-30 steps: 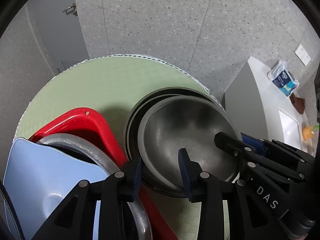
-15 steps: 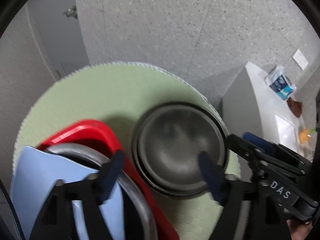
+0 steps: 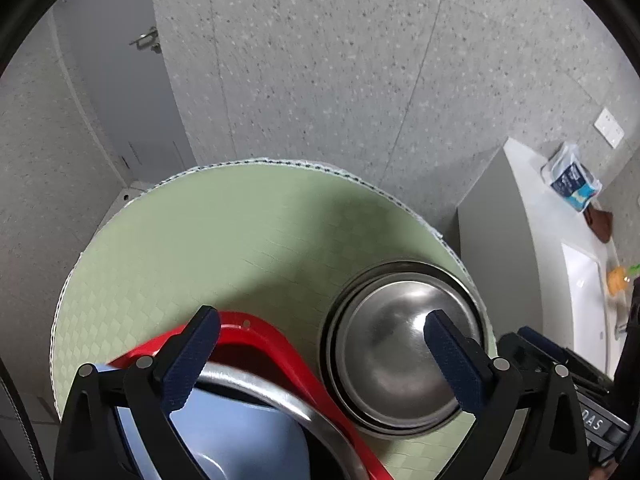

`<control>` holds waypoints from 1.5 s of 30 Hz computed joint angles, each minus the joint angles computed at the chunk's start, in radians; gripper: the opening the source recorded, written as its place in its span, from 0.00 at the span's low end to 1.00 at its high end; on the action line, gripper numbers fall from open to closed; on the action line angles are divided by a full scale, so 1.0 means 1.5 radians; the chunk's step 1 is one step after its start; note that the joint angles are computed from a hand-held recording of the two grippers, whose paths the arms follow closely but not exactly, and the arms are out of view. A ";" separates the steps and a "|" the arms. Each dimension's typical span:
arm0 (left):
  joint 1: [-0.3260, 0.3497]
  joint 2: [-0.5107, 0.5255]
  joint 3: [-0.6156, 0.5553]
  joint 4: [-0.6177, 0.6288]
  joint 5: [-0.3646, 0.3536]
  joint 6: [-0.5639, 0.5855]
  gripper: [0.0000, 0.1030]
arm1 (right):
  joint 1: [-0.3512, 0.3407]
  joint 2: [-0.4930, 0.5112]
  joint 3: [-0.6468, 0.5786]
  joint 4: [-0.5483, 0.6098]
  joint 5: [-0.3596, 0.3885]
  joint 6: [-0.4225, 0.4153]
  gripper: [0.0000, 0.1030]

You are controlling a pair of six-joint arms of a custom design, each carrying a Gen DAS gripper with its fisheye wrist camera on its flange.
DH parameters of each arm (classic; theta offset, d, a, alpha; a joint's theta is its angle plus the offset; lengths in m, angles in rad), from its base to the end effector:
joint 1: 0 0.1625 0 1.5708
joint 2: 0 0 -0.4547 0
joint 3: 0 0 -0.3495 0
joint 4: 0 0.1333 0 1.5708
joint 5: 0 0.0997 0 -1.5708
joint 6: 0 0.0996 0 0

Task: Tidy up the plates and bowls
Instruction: 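Grasp the rim of the stacked steel bowls with both tools, then lift the stacked steel bowls and lower them into the blue plate in the red basin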

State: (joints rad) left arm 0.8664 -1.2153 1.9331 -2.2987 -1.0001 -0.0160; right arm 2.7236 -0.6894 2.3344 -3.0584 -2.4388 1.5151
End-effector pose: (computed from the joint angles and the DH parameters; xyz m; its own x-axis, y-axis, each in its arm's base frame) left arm -0.1955 -0.5190 0.2761 -0.6551 0.5285 -0.5400 0.6371 0.7705 -0.0187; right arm 0.4010 -0.1154 0.0240 -0.9097 0.3647 0.1985 0.1026 0.6606 -0.7437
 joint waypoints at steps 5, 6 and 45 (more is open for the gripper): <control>0.019 0.039 -0.036 0.017 0.007 0.006 0.97 | -0.016 0.034 0.029 -0.116 0.028 0.000 0.68; 0.022 0.047 -0.041 0.017 0.008 0.010 0.97 | -0.020 0.042 0.031 -0.136 0.035 -0.005 0.68; 0.046 0.167 -0.038 -0.059 -0.028 0.095 0.34 | -0.095 0.139 0.056 -0.367 0.097 -0.117 0.43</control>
